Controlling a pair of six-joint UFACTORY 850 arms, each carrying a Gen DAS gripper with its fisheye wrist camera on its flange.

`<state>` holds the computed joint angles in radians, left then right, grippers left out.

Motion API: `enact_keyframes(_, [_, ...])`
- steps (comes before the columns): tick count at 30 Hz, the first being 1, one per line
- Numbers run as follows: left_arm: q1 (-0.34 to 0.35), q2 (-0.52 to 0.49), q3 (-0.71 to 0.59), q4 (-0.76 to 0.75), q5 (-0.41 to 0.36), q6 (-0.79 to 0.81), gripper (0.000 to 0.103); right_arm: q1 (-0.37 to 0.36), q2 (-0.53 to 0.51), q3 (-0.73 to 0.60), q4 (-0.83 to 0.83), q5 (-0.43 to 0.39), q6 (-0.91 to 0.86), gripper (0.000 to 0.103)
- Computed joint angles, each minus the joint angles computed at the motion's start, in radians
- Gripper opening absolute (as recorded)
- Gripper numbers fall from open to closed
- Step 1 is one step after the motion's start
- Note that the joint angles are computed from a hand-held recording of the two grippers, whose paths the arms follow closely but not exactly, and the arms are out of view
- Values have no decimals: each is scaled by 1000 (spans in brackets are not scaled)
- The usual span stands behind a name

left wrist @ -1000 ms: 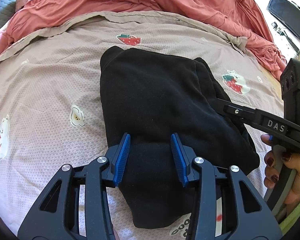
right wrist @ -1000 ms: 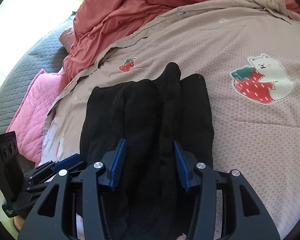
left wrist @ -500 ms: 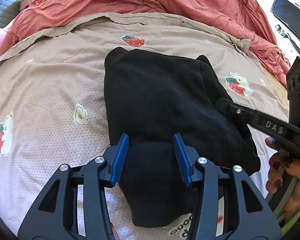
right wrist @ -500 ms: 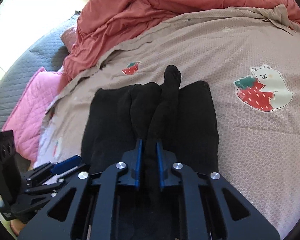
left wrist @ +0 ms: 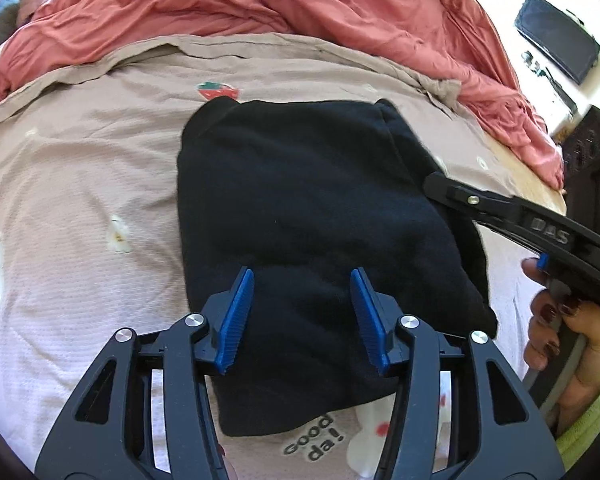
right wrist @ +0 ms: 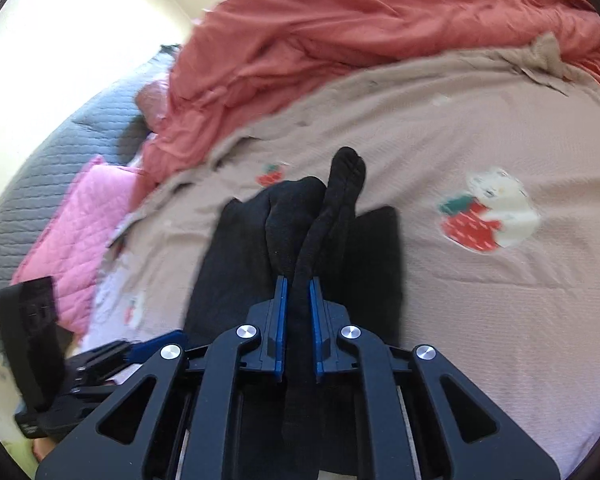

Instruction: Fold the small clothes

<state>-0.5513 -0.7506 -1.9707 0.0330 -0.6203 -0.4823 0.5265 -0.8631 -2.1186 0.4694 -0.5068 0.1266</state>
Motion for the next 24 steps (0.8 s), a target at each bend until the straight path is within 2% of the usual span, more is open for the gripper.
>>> enact_keyframes(4, [-20,-47,-55,58,-47,-18,47,-3,-76,-80,-101,-106,140,10])
enact_keyframes(8, [-31,-54,-65,101,-58,-20,52,-4,-79,-78,-108,-103,157,13])
enact_keyframes(10, [-31,-54,-63,107,-58,-19,53,0,-79,-81,-157,-113,193,21])
enact_keyframes(11, [-31,-53,-61,108,-56,-20,53,-1,-76,-77,-154,-112,189,21])
enact_keyframes(14, [-31,-48,-55,105,-50,-23,53,-7,-60,-54,-106,-97,163,23])
enact_keyframes(19, [-22,-12,-9,72,-15,-23,53,-16,19,59,-96,-25,159,27])
enact_keyframes(22, [-18,23,33,72,15,-44,53,-24,74,142,-6,13,91,39])
enact_keyframes(24, [-18,49,66,105,36,-85,54,-23,113,192,65,27,13,41])
